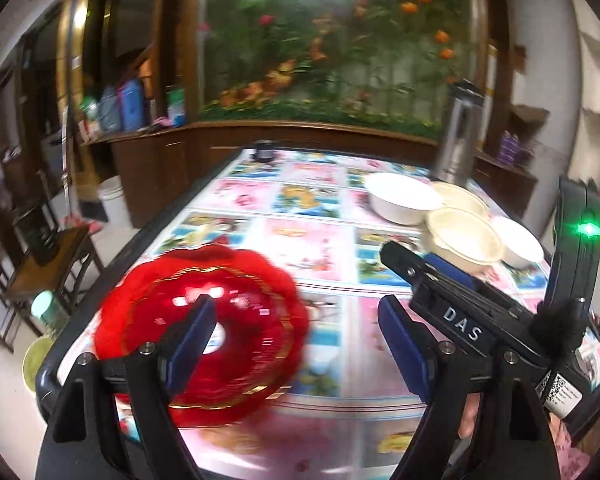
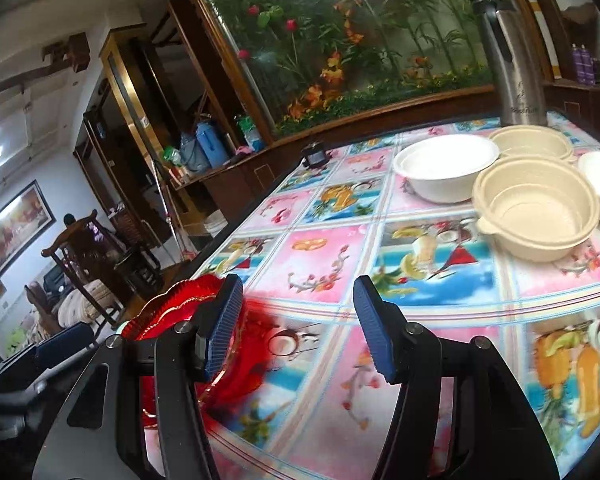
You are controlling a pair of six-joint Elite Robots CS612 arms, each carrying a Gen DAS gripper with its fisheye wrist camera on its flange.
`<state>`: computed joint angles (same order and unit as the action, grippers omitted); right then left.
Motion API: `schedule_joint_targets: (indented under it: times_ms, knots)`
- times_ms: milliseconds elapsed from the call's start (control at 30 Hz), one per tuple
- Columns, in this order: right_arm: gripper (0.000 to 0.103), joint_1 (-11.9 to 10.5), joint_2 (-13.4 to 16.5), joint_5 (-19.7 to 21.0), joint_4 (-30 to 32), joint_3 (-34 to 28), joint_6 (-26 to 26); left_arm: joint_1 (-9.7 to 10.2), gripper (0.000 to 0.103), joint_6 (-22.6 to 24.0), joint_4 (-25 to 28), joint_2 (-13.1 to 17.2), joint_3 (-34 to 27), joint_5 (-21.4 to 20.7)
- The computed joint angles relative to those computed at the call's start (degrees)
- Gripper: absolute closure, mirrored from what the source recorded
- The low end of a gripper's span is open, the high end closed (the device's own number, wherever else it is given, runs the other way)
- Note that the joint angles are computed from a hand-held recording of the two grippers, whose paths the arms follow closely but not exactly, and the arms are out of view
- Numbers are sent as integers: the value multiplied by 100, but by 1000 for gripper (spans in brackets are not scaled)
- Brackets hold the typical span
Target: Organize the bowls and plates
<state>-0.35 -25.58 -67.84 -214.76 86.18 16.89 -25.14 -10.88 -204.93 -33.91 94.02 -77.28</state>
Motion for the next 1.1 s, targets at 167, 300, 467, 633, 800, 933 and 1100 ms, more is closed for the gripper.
schedule_joint_targets:
  times_ms: [167,300,467,633,800,933,1100]
  knots:
    - [45,-253,-66,-195,-332,252,59,-182,20,191,75,130,-227,62]
    - [45,-514,-134,-313,-486,469,150,-286,20,218,-44,439,-675,248]
    - [43,-835,-206,-528,-663,709,225,-287,20,-215,478,782,-1405,206]
    - [35,-1036,-214,-572,-542,764,830,-330,20,-299,772,999,-1831,395]
    - [35,-986,-246,-489,-144,702,631,-295,20,-356,1339,1043,-1984,199]
    - [35,-921,-257,-524,-40,676,339,-241,16,-721,2138,1030,-2129,105]
    - [35,-913,-256,-553,105,646,282,-216,14,-955,3101,1044,-2332,30]
